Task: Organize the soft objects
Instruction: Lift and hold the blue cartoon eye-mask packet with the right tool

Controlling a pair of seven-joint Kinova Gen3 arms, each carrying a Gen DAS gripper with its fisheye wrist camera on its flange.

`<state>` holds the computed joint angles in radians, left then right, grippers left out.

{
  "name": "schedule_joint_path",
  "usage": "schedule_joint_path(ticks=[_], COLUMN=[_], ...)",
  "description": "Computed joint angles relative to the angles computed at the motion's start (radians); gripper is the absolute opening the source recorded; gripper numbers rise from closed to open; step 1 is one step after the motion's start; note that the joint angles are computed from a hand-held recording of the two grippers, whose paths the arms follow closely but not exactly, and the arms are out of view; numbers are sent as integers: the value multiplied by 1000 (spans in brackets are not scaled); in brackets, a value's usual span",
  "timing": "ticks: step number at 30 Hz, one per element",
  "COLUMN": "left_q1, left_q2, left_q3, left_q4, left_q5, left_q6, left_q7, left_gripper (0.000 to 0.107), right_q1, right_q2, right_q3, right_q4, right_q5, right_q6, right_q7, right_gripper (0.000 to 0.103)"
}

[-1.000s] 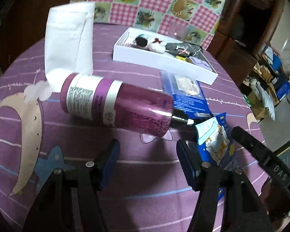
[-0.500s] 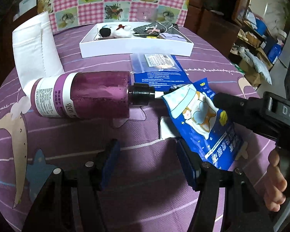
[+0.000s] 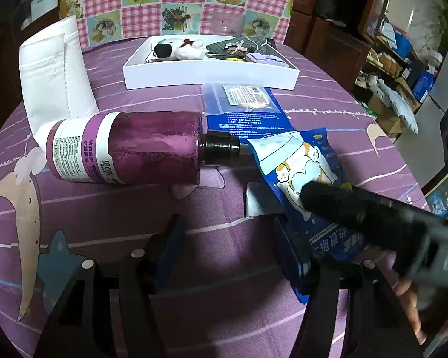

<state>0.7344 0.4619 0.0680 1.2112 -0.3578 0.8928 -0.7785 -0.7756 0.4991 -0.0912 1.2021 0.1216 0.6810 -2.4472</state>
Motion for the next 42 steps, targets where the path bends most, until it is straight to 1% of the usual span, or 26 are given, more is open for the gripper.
schedule_joint_path(ticks=[5, 9, 11, 12, 13, 15, 17, 21, 22, 23, 24, 25, 26, 27, 28, 29, 30, 32, 34, 36, 42], left_q1=[-14, -18, -28, -32, -31, -13, -3, -15, -17, -17, -36, -40, -41, -41, -44, -46, -48, -65, -87, -103, -151], left_q2=[-9, -10, -15, -18, -17, -11, -6, -11, -11, -12, -18, -18, -18, -21, -25, -29, -34, -40, -45, -49, -68], left_q3=[10, 18, 27, 31, 33, 23, 17, 20, 21, 21, 39, 40, 40, 39, 40, 38, 36, 40, 51, 58, 90], left_q4=[18, 23, 33, 37, 36, 25, 17, 26, 26, 29, 41, 40, 39, 43, 49, 56, 63, 73, 82, 91, 132], left_q5=[18, 27, 46, 54, 58, 43, 34, 53, 55, 55, 66, 85, 90, 94, 100, 105, 109, 132, 164, 191, 271], left_q6=[-30, -49, -68, -77, -78, -62, -52, -66, -68, -72, -90, -93, -93, -99, -108, -117, -126, -139, -151, -163, -229], left_q7=[-13, -39, -57, -70, -79, -81, -81, -83, -86, -88, -100, -120, -126, -129, -132, -132, -127, -127, -136, -145, -209], left_gripper=[60, 59, 57, 54, 51, 49, 49, 49, 49, 50, 50, 51, 51, 51, 51, 51, 52, 52, 52, 52, 52], right_q1=[-44, -52, -55, -56, -59, -70, -78, -85, -83, -90, -95, -102, -123, -129, -116, -104, -93, -79, -66, -78, -96], right_q2=[22, 24, 26, 28, 30, 42, 45, 40, 40, 41, 47, 50, 57, 58, 51, 44, 35, 29, 20, 8, -65], right_q3=[20, 22, 22, 22, 22, 24, 29, 46, 44, 51, 53, 57, 80, 85, 74, 69, 65, 59, 52, 64, 79], right_q4=[-49, -54, -58, -63, -68, -96, -105, -104, -104, -109, -121, -130, -142, -144, -133, -119, -102, -90, -74, -55, 67], right_q5=[54, 71, 74, 78, 82, 99, 109, 128, 130, 140, 151, 157, 180, 197, 199, 186, 177, 168, 157, 178, 257], right_q6=[63, 75, 79, 85, 94, 134, 151, 173, 175, 189, 207, 221, 249, 261, 256, 239, 225, 214, 195, 177, 11], right_q7=[-2, -5, -11, -8, -5, 13, 12, -23, -25, -37, -38, -43, -64, -83, -103, -110, -128, -150, -166, -198, -303], right_gripper=[90, 90, 90, 90, 90, 90, 88, 70, 68, 62, 59, 57, 39, 27, 25, 21, 13, 8, 7, 5, 4])
